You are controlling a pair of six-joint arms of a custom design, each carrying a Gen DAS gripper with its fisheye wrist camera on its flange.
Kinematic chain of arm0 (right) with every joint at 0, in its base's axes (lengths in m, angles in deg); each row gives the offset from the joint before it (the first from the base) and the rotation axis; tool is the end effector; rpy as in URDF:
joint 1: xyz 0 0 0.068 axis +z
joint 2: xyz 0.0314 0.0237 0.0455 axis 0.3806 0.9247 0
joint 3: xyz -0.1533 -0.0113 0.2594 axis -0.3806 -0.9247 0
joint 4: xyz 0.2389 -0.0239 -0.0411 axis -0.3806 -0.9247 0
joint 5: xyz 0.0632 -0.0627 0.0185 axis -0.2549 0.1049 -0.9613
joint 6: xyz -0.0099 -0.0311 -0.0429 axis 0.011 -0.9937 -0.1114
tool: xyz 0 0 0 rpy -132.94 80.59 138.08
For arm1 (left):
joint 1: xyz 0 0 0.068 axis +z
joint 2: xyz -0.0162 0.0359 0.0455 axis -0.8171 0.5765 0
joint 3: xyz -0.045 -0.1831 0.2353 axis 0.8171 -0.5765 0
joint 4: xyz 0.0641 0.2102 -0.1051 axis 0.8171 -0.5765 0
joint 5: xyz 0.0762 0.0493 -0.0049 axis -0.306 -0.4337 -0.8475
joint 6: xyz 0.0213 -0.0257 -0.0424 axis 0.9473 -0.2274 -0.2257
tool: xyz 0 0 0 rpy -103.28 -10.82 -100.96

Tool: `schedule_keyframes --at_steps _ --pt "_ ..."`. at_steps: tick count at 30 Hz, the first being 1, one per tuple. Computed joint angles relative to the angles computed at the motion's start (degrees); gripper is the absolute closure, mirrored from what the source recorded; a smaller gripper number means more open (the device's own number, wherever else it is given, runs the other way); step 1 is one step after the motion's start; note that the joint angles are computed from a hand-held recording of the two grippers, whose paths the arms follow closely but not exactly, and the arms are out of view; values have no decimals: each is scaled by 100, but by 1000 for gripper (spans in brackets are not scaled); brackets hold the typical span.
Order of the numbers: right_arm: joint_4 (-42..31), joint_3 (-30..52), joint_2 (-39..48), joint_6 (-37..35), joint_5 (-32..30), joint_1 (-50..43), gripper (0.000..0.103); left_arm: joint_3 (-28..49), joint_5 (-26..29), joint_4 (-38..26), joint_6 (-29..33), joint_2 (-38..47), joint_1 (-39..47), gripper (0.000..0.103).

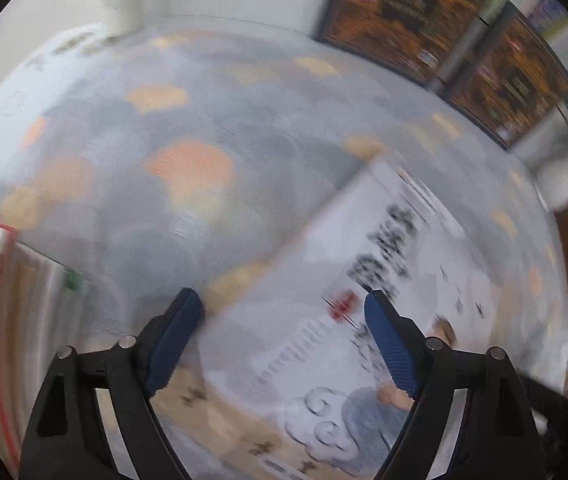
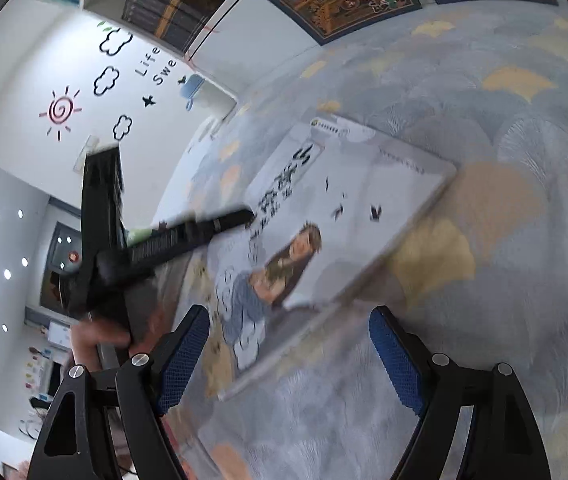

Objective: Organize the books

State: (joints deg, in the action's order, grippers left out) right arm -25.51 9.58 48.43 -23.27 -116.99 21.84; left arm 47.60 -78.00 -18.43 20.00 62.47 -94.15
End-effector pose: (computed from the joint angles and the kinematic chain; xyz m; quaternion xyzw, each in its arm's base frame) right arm 0.2926 0.0249 0.1171 -0.1529 0.8877 0.4128 0.1347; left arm 0.2894 -0.2267 0.1240 -0.1275 0.9624 -0.0726 0.2285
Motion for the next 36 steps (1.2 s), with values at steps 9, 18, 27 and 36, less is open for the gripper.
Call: schedule_keyframes --at_steps 9,18,27,36 --pt "29 67 -69 129 249 97 22 -849 -14 525 280 -409 -801 20" --pt "-212 -885 -842 -857 594 -18 22 -2362 -141 1622 -843 -1323 -2526 20" --pt "-3094 -385 398 -4314 138 -1746 37 -3285 87 2975 -755 -1513 -2541 39" --pt "-2179 -662 158 -3627 -106 -1070 39 -4322 1094 5578 -747 -988 -1493 64"
